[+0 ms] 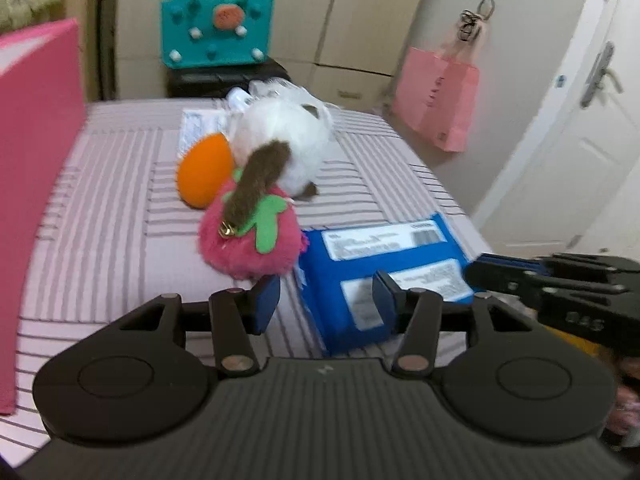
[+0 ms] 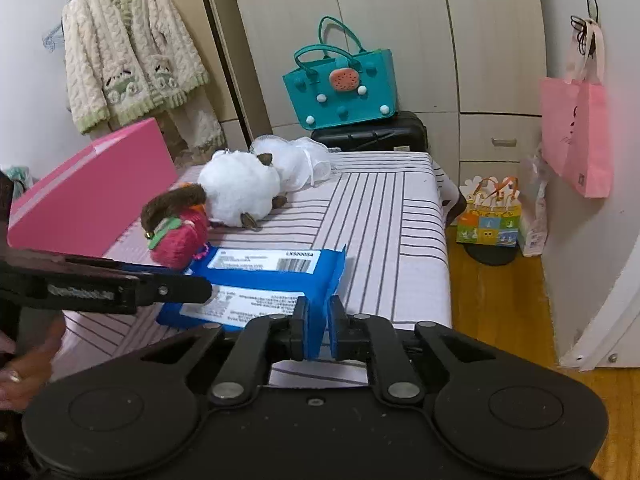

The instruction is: Organize soft objects

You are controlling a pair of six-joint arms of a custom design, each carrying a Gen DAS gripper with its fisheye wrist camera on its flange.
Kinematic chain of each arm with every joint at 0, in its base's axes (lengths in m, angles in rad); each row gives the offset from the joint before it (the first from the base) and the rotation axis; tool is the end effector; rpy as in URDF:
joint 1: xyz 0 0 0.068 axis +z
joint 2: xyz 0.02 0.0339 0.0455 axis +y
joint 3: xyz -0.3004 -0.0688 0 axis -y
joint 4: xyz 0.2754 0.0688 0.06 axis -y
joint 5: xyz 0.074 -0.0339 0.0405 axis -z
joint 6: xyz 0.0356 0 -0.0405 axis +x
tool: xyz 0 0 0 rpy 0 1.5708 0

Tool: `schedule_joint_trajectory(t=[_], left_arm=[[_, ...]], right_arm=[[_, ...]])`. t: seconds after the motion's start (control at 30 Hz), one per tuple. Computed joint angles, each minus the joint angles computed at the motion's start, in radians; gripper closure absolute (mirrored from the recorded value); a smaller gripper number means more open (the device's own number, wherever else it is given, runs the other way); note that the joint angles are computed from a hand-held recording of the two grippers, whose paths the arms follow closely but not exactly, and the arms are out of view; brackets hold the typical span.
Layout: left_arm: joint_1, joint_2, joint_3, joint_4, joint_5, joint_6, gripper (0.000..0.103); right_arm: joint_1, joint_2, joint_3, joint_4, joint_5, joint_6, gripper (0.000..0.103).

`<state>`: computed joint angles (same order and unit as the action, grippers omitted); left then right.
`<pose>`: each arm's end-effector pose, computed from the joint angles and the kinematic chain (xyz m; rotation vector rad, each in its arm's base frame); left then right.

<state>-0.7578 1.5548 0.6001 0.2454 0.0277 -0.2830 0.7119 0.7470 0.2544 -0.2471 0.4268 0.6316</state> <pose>0.2219 -0.2114 0.1524 0.5664 2.2774 -0.5644 0.1226 0.0863 0.1685 0.1236 2.2383 0.2343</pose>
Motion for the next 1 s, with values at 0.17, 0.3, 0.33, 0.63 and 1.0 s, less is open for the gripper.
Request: schedule_joint_trajectory(t=[0.17, 0.3, 0.33, 0.63, 1.0], left_arm=[[0.009, 0.005, 0.002, 0.003, 0.047, -0.033, 0.055], [-0.013, 0.024, 0.006, 0.024, 0.035, -0.065, 0.056], [-0.026, 0.027, 0.004, 0.032, 0.014, -0.074, 0.056], [-0.039, -0.002, -0.033, 0.052, 0.048, -0.162, 0.058], [-0.017, -0.135, -0.075, -0.11, 0.172, -0.123, 0.062]], right_arm=[[-0.093, 0.024, -0.03, 0.092, -0.118, -0.011, 0.061], [-0.134, 0.069, -0.057, 0.197, -0.179, -0.003, 0.057], [-0.132, 0.084, -0.062, 0.224, -0.182, -0.003, 0.057], [0.024, 0.104, -0.045, 0.196, -0.04, 0.08, 0.06], [0.263, 0.079, 0.049, -0.08, 0.11, 0.252, 0.06]])
